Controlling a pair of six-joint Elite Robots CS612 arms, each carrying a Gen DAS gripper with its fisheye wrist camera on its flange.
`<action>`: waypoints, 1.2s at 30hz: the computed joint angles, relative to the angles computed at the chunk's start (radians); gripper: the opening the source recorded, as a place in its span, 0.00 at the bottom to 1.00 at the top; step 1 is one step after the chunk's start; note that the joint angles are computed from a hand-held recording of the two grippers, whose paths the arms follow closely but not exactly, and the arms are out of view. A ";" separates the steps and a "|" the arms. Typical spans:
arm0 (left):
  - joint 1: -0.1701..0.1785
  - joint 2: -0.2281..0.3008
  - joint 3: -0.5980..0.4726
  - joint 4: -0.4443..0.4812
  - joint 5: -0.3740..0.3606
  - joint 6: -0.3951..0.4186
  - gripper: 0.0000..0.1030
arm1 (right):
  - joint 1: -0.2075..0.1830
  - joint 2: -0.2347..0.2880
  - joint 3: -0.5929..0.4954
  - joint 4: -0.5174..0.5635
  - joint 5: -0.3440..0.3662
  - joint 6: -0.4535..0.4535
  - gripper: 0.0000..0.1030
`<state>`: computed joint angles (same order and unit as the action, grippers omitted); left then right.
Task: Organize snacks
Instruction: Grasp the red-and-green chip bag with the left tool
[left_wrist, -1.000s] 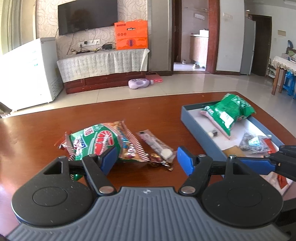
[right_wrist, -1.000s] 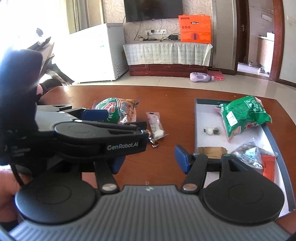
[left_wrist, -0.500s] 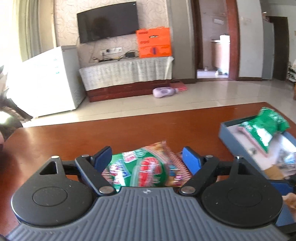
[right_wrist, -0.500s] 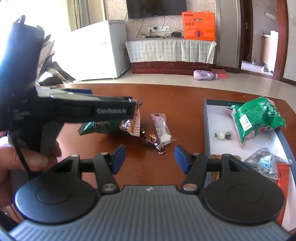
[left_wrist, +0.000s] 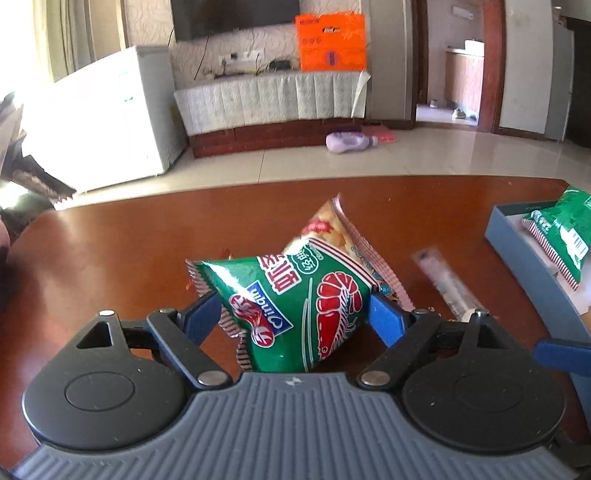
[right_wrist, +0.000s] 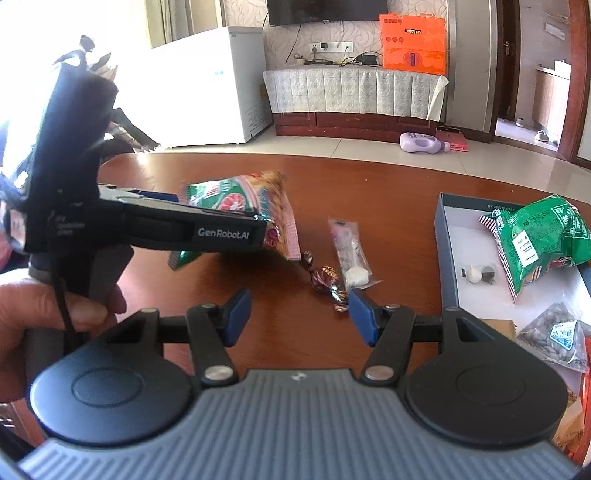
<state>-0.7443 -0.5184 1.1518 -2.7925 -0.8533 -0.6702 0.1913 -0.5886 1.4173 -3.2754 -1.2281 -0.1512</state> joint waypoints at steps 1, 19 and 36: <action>0.002 -0.001 0.001 0.001 -0.008 -0.014 0.86 | -0.002 0.001 -0.002 0.003 0.009 -0.002 0.59; 0.012 -0.002 0.009 -0.057 0.021 0.061 0.89 | 0.008 0.038 -0.075 0.085 0.032 -0.036 0.37; 0.036 0.008 -0.012 -0.036 -0.045 0.027 0.93 | 0.027 0.078 -0.151 0.133 -0.050 -0.003 0.37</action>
